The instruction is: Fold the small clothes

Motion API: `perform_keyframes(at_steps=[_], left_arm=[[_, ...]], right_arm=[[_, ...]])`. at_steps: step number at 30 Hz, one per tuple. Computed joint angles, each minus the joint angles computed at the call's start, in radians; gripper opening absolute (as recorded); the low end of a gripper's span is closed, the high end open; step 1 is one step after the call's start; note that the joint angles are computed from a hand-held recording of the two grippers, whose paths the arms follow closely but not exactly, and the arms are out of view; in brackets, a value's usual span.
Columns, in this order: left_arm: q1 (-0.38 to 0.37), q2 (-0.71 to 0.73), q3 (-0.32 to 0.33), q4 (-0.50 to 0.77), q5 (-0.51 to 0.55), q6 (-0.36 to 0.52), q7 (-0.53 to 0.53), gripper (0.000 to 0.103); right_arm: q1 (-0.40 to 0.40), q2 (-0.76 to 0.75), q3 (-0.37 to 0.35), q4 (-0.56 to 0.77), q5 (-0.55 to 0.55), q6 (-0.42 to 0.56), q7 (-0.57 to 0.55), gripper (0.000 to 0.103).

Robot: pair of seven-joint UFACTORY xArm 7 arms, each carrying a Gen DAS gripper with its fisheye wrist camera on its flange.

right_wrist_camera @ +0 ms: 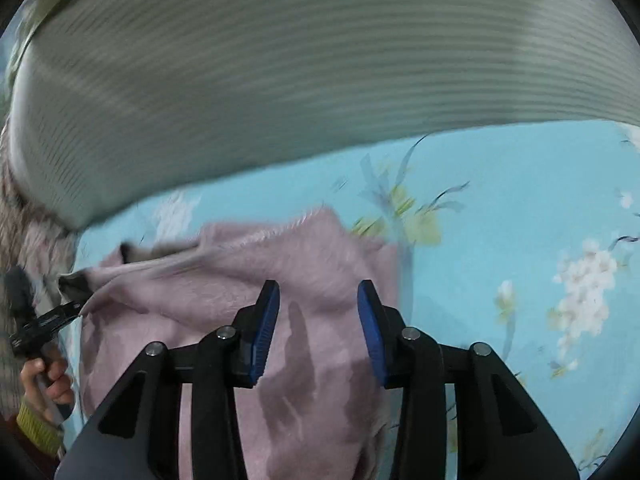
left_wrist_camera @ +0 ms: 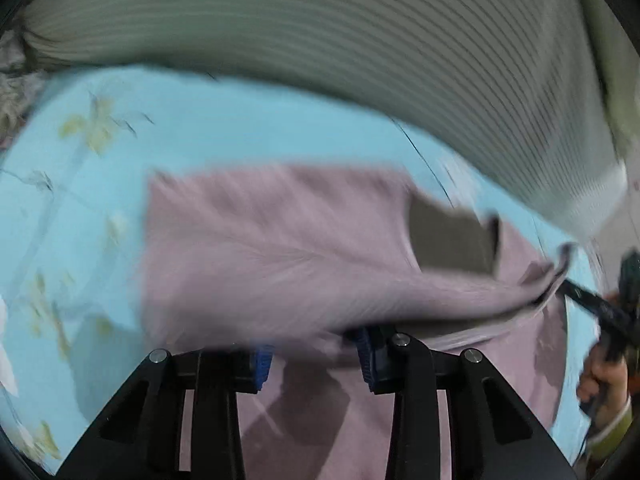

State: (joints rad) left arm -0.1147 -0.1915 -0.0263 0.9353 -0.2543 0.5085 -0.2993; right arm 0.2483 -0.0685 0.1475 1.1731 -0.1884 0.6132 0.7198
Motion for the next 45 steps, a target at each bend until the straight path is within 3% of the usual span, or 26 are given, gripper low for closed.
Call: perform_keyframes(at_steps=[2,4,9,16,19,23,27,33,38,45], left_arm=[[0.022,0.003,0.01,0.011,0.002,-0.025,-0.044,0.039],[0.034,-0.013,0.013,0.0,0.003,-0.04,-0.073,0.044],[0.01,-0.161,0.013,-0.141,-0.043,-0.057,-0.103,0.049],[-0.052,-0.482,-0.004,-0.398,-0.102,0.016,-0.241,0.049],[-0.093,-0.645,-0.032,-0.487,-0.109,0.093,-0.321,0.049],[-0.165,-0.764,-0.077,-0.543,-0.12,0.164,-0.421,0.052],[-0.237,-0.834,-0.099,-0.603,-0.146,0.162,-0.502,0.053],[-0.262,-0.827,-0.118,-0.64,-0.12,0.083,-0.58,0.06],[-0.254,-0.757,-0.088,-0.68,-0.124,-0.054,-0.646,0.06],[-0.183,-0.623,-0.056,-0.671,-0.095,-0.212,-0.736,0.06]], right_arm=[[-0.002,-0.012,0.005,-0.004,-0.017,0.013,0.049,0.042],[0.003,-0.063,-0.006,-0.069,0.067,-0.037,0.023,0.042],[0.034,-0.177,0.035,-0.195,0.125,-0.066,0.03,0.043],[0.103,-0.272,0.086,-0.313,0.207,-0.069,0.038,0.044],[0.149,-0.292,0.092,-0.338,0.25,-0.065,0.018,0.046],[0.179,-0.315,0.109,-0.368,0.265,-0.03,0.004,0.048],[0.184,-0.346,0.113,-0.391,0.273,-0.01,0.026,0.048],[0.198,-0.372,0.117,-0.404,0.283,0.02,0.033,0.049],[0.212,-0.371,0.119,-0.394,0.29,0.029,0.015,0.049],[0.213,-0.358,0.107,-0.378,0.302,0.023,-0.024,0.05]])
